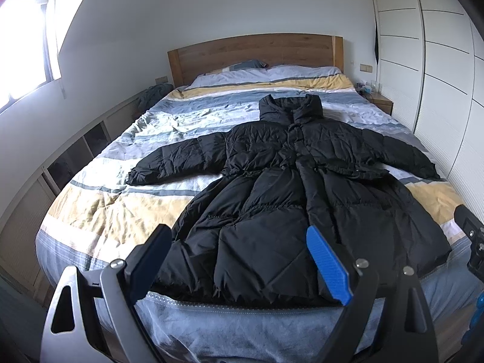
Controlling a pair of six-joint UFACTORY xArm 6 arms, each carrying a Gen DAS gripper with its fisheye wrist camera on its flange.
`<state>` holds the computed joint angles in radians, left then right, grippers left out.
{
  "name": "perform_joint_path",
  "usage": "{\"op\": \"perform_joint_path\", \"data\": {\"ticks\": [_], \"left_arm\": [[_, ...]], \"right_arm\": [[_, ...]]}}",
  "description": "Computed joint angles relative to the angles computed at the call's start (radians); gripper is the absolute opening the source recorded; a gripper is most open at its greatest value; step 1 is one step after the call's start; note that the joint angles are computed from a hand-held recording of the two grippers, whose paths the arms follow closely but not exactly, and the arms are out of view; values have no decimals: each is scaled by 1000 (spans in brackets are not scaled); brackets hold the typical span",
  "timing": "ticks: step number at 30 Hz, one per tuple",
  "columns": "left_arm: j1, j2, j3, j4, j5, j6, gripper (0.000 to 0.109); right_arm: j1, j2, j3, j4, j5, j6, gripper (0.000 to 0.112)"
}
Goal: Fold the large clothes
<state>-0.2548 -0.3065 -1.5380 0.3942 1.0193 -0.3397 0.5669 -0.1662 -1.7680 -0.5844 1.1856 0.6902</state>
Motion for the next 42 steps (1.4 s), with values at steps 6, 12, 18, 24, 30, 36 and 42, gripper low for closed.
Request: {"op": "perform_joint_path", "data": {"ticks": [6,12,18,24,30,36,42], "left_arm": [[1,5,-12,2,12,13,91],[25,-19,20,-24,-29,-10,91],[31,24,-1,-66,-18,52,91],[68,94,-37,-137,-63,114,91],[62,195,-97,-137,-86,79,91],[145,348,-220,-306,-58,115,91],[246,619,-496,-451,-55,108,91]], "right_arm": [[3,-4,0,-9,1,2,103],[5,-5,3,-16,-4,-5,103],[-19,24,6,17,-22,-25,103],[-48,72,-4,48,-44,-42,102],[-85,138,-50,81,-69,-60,102],[-133,253,-140,134,-109,-102,102],[-196,460,-346,200,-139,-182,102]]}}
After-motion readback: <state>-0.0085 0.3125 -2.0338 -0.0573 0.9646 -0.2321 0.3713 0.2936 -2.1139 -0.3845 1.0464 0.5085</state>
